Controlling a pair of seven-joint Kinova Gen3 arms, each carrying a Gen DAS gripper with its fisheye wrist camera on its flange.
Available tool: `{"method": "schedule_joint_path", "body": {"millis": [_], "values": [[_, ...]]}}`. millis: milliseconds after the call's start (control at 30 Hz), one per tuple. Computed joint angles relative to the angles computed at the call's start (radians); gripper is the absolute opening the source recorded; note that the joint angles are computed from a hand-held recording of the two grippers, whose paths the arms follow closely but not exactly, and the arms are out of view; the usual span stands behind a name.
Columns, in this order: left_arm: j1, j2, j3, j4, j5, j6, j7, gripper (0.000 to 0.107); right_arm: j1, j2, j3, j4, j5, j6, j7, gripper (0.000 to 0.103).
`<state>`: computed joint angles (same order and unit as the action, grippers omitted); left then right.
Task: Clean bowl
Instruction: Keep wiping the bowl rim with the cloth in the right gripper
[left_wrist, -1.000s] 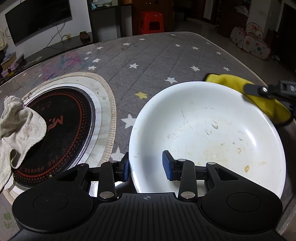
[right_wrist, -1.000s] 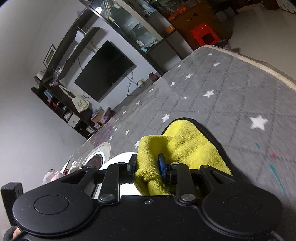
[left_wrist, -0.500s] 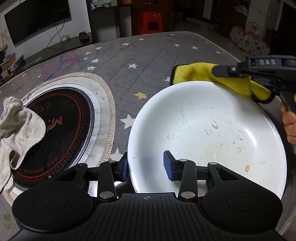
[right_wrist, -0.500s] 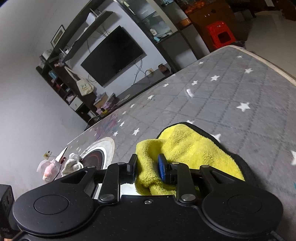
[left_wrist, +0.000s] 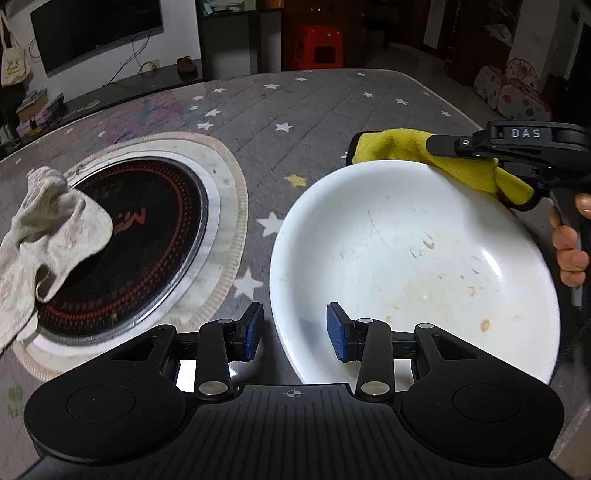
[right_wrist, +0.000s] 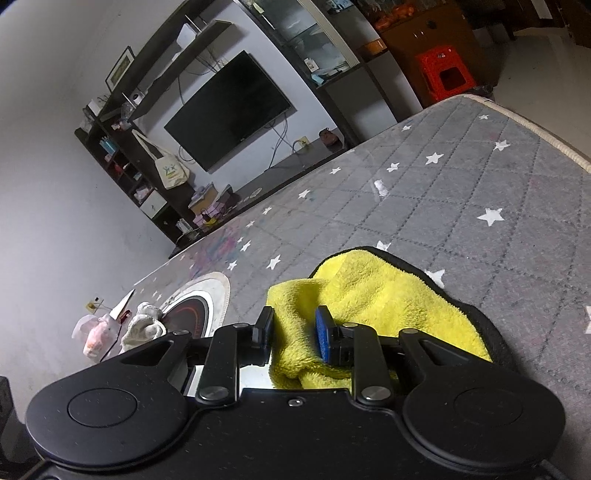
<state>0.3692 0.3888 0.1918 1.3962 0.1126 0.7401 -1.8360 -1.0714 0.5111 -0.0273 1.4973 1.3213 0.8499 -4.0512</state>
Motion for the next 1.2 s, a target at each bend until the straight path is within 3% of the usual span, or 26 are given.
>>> {"method": "schedule_joint_path", "body": {"millis": [133,433,1200], "values": [[-0.010,-0.010,0.009,0.016,0.023,0.013,-0.003,0.040,0.001,0.006,-0.007,-0.026,-0.031,0.019,0.075,0.026],[-0.014,-0.005,0.009,0.013,0.033,0.022,-0.002,0.033,-0.020,-0.020,-0.006,0.023,-0.013,0.035,-0.001,0.026],[-0.001,0.077,0.005,-0.118,0.001,0.065,-0.121,0.033,-0.094,-0.064,-0.102,0.146,0.040,0.191,-0.275,0.026]]}}
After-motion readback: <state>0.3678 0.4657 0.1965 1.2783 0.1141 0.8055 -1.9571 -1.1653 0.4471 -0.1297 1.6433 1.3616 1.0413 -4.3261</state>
